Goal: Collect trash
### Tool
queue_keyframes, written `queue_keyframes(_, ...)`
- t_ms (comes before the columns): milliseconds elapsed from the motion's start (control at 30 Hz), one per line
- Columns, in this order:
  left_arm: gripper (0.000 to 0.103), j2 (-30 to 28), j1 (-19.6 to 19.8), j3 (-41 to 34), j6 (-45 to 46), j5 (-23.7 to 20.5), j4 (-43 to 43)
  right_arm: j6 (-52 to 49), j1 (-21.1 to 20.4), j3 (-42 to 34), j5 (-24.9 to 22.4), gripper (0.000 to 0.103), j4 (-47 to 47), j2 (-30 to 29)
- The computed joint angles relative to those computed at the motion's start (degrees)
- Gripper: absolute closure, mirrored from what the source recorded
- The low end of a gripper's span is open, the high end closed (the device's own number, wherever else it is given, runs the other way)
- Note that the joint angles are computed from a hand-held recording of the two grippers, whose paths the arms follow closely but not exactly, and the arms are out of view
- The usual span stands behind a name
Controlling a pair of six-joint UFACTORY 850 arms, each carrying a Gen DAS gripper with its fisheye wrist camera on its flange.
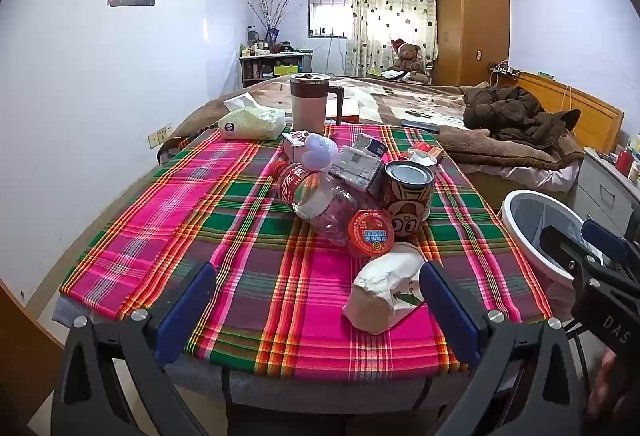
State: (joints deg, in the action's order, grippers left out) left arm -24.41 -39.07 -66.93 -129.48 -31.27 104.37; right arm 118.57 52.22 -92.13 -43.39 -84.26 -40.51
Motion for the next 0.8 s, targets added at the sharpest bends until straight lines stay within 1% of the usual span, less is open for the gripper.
queue_keyframes(800,0.0,0.71,-0.27,0.71,-0.5,-0.65,-0.01,-0.19,0.09,-0.05,-0.1,0.026,0.01,0.08)
